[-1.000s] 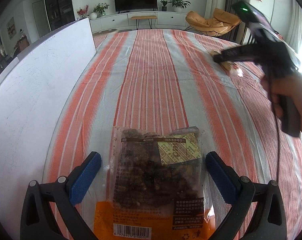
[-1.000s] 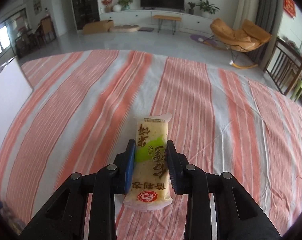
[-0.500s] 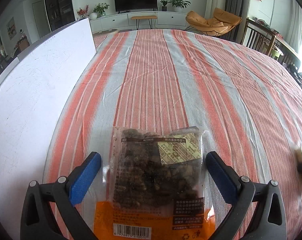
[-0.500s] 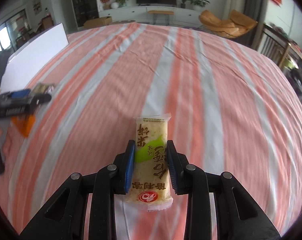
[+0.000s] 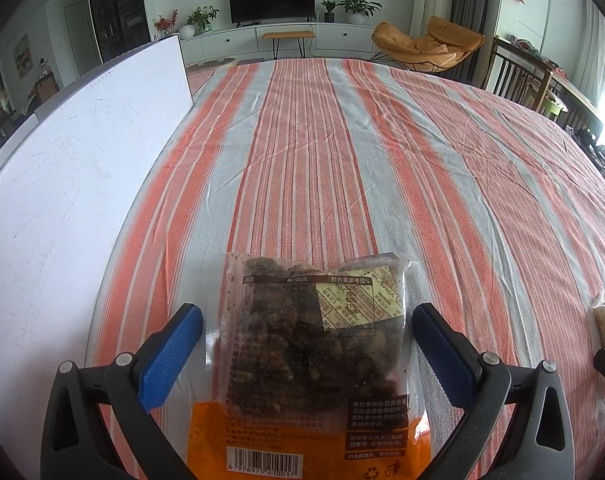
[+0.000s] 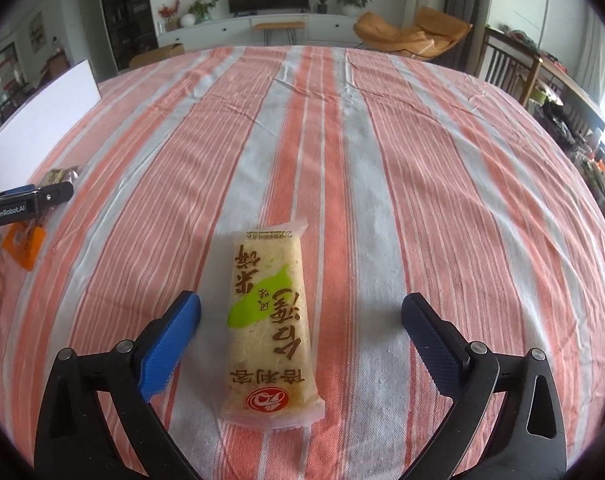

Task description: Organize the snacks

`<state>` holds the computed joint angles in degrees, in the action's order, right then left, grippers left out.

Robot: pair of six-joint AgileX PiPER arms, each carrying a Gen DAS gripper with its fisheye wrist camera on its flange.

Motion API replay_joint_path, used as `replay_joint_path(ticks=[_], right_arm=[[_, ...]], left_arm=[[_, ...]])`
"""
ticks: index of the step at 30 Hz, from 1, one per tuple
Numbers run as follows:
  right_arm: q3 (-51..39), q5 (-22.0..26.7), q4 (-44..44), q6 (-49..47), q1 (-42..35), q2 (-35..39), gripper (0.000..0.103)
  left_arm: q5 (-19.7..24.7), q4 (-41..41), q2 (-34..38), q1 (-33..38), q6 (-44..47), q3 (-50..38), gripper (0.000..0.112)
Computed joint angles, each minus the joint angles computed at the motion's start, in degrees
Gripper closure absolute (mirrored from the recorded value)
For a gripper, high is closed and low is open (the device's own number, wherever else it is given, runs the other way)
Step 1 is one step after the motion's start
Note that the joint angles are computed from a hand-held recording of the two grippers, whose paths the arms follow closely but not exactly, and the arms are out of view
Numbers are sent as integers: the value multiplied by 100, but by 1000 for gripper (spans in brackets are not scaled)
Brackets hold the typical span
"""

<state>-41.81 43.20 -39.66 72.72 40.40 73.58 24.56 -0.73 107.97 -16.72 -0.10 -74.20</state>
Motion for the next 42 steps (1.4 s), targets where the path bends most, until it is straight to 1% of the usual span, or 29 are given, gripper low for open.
replay_joint_path(ticks=[42], right_arm=[[-12, -43, 7, -48, -33, 16, 1]], left_arm=[[-2, 3, 1, 0, -7, 0, 9]])
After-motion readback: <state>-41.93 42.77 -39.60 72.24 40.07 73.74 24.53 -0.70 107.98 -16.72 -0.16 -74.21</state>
